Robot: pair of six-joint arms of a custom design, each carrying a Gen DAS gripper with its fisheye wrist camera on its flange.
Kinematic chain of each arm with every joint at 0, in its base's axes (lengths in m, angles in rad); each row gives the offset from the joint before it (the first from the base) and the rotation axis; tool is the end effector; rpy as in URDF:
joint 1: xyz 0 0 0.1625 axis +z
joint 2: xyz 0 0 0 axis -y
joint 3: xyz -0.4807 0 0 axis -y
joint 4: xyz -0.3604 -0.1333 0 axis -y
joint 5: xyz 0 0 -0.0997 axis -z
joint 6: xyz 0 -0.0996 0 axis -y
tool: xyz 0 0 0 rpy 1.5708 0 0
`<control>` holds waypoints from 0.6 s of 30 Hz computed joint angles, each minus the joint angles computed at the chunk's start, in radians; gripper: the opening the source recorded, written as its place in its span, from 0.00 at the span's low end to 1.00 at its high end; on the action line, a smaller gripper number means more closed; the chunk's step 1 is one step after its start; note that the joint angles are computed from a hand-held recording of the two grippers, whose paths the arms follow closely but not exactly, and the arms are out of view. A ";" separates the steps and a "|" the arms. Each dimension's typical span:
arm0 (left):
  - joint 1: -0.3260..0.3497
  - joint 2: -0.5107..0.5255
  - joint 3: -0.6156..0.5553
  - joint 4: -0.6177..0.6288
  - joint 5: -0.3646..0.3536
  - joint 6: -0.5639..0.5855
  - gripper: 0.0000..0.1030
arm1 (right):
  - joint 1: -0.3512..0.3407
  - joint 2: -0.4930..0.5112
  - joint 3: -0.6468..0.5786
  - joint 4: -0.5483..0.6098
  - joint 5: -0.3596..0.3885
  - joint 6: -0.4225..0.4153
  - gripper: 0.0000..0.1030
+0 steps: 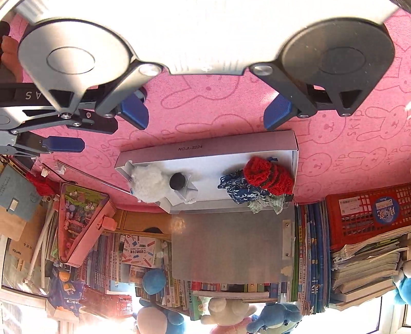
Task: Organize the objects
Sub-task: 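Grasp the purple fluffy plush with right tool while left tool moves toward white tissue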
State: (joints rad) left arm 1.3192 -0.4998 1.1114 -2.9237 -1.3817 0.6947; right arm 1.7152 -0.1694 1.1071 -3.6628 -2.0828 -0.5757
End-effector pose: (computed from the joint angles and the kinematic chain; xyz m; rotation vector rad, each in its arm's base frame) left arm -0.0660 -0.8674 0.1811 1.1180 2.3976 -0.9472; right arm 0.1997 -0.7862 0.0090 0.4108 -2.1219 1.2358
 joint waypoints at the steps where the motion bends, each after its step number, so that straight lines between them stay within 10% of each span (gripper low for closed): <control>1: 0.000 -0.007 0.013 -0.006 -0.004 -0.001 0.95 | 0.001 -0.003 0.010 -0.006 0.001 0.001 0.82; 18: 0.014 -0.109 0.193 -0.033 -0.040 -0.004 0.96 | 0.010 -0.059 0.191 -0.078 0.030 0.012 0.82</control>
